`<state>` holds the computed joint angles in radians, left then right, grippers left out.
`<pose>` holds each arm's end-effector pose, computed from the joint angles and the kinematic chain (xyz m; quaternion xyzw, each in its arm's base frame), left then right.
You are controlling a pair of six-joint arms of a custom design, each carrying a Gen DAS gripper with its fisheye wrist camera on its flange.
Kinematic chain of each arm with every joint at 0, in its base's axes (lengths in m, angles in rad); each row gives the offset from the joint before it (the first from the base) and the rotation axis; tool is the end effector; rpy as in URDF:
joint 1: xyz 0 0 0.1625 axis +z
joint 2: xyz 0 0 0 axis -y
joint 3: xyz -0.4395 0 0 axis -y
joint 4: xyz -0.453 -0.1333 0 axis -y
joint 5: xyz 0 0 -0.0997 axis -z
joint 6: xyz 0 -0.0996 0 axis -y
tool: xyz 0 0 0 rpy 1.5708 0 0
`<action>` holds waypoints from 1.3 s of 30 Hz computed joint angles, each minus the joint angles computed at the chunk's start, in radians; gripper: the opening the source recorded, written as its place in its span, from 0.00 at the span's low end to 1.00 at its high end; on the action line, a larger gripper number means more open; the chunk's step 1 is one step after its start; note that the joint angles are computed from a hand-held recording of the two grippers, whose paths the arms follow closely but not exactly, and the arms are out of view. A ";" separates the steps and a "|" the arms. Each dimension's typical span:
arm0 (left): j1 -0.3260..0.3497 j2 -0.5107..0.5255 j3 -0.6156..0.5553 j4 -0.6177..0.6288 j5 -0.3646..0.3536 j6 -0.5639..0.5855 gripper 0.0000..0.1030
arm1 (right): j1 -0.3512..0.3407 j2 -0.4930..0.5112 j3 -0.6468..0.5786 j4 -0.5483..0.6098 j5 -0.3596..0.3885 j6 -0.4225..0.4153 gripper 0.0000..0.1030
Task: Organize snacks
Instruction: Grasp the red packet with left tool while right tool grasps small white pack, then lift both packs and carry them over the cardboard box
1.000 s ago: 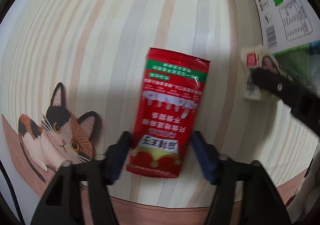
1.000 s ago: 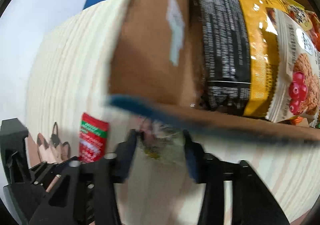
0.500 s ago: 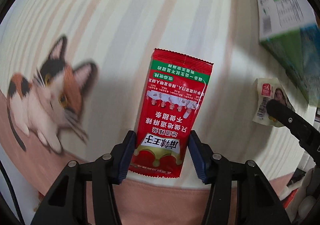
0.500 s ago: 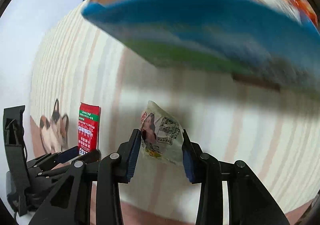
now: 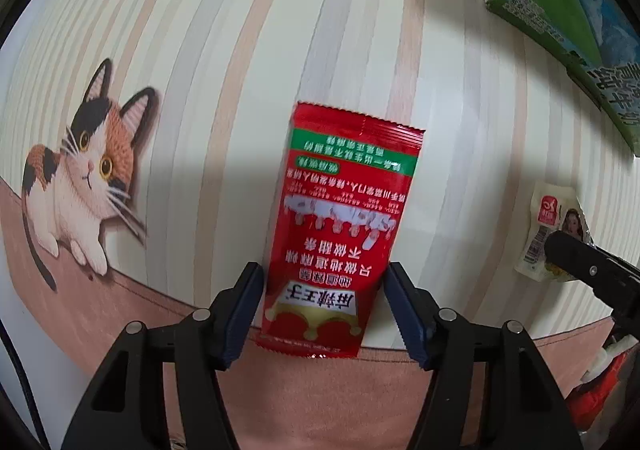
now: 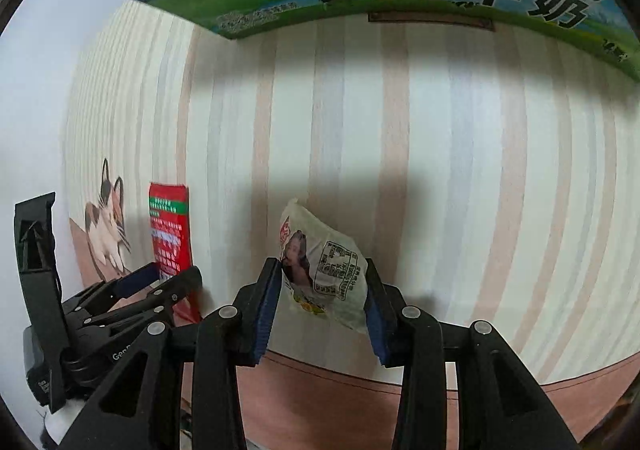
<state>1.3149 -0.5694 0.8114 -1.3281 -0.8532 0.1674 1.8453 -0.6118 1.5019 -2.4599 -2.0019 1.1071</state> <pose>-0.0262 -0.8854 0.1780 0.2733 0.8710 0.2094 0.3505 0.2901 -0.6918 -0.0277 -0.3949 -0.8935 0.1359 0.1652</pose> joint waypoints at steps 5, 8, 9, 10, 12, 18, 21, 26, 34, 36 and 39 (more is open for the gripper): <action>-0.007 0.086 -0.128 0.063 -0.011 -0.027 0.60 | -0.010 -0.007 0.003 0.003 0.006 0.020 0.46; -0.005 0.106 -0.162 0.066 -0.005 -0.027 0.60 | -0.012 -0.004 -0.006 0.013 0.001 0.024 0.46; -0.008 0.100 -0.157 0.063 -0.007 -0.032 0.60 | -0.012 -0.001 -0.011 0.017 -0.001 0.024 0.46; -0.008 0.115 -0.192 0.078 -0.009 -0.035 0.60 | -0.011 0.001 -0.015 0.021 -0.004 0.024 0.46; -0.015 0.114 -0.181 0.034 0.030 -0.004 0.57 | -0.008 0.006 -0.023 0.032 -0.014 0.022 0.46; -0.028 0.090 -0.147 -0.003 0.039 0.021 0.46 | 0.003 0.033 -0.053 0.041 -0.029 0.010 0.43; -0.034 0.073 -0.122 -0.018 0.038 0.029 0.44 | 0.006 0.033 -0.053 0.033 -0.028 0.004 0.40; -0.045 0.025 -0.052 -0.076 0.025 0.069 0.43 | 0.018 0.036 -0.065 0.041 -0.042 -0.008 0.40; -0.073 -0.031 0.003 -0.121 -0.026 0.125 0.43 | 0.038 0.003 -0.029 -0.008 -0.054 -0.016 0.40; -0.077 -0.036 0.002 -0.122 -0.039 0.133 0.43 | 0.044 -0.009 -0.016 -0.023 -0.058 -0.019 0.40; -0.089 -0.050 0.006 -0.120 -0.064 0.144 0.43 | 0.052 -0.035 0.011 -0.051 -0.064 -0.018 0.40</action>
